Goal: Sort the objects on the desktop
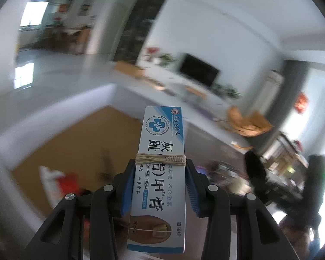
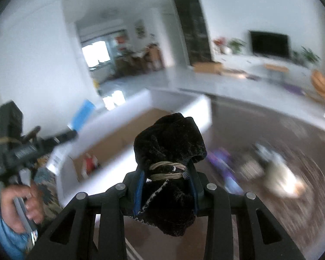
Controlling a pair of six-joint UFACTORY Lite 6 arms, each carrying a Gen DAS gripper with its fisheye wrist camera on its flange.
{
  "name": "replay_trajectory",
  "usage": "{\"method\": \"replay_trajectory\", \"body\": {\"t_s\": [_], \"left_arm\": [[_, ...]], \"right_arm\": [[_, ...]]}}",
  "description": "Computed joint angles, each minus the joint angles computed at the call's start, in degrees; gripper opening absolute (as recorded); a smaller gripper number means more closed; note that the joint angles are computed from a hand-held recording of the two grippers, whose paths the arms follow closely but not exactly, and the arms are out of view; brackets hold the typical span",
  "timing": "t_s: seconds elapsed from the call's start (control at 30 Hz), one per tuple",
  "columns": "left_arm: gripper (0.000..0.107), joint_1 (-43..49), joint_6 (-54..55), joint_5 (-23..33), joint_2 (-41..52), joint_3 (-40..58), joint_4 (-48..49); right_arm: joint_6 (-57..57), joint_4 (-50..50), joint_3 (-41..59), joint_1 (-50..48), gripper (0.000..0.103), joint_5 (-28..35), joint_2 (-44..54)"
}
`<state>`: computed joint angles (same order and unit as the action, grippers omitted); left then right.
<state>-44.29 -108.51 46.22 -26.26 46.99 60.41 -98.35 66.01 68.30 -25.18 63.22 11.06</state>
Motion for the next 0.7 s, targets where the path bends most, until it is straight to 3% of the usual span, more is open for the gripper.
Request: {"method": "replay_trajectory", "body": {"t_s": [0.2,0.33,0.4,0.47,0.5,0.57,0.63,0.7], "left_arm": [[0.043,20.35,15.88,-9.23,-0.48,-5.22,-14.63],[0.048,29.32,28.74,-13.46,5.83,-5.34,-28.25],[0.052,28.95,28.19,-13.4,6.62,-5.59,-27.94],[0.076,27.92,27.66,-14.54,6.73,-5.4,-27.17],[0.081,27.05,26.65,-14.46,7.19,-5.13,-26.11],[0.088,25.0,23.73,-11.69,8.83,-3.52,-23.19],[0.09,21.02,17.13,-6.21,9.79,-2.36,-18.96],[0.091,19.05,12.73,-4.22,7.81,-3.79,-16.58]], "right_arm": [[12.94,3.68,9.66,26.99,0.035,-15.43,7.91],[24.27,-5.83,20.71,37.3,0.04,-22.56,19.54],[33.35,-14.44,26.61,40.65,0.061,-24.68,25.21],[34.75,-17.09,26.73,42.34,0.079,-28.0,26.32],[33.41,-16.44,25.31,42.56,0.084,-29.69,25.62],[28.98,-13.3,22.55,41.87,0.086,-30.65,23.95],[23.96,-10.07,19.36,40.35,0.087,-31.4,21.44],[15.84,-4.24,13.77,37.89,0.087,-32.12,16.87]]}}
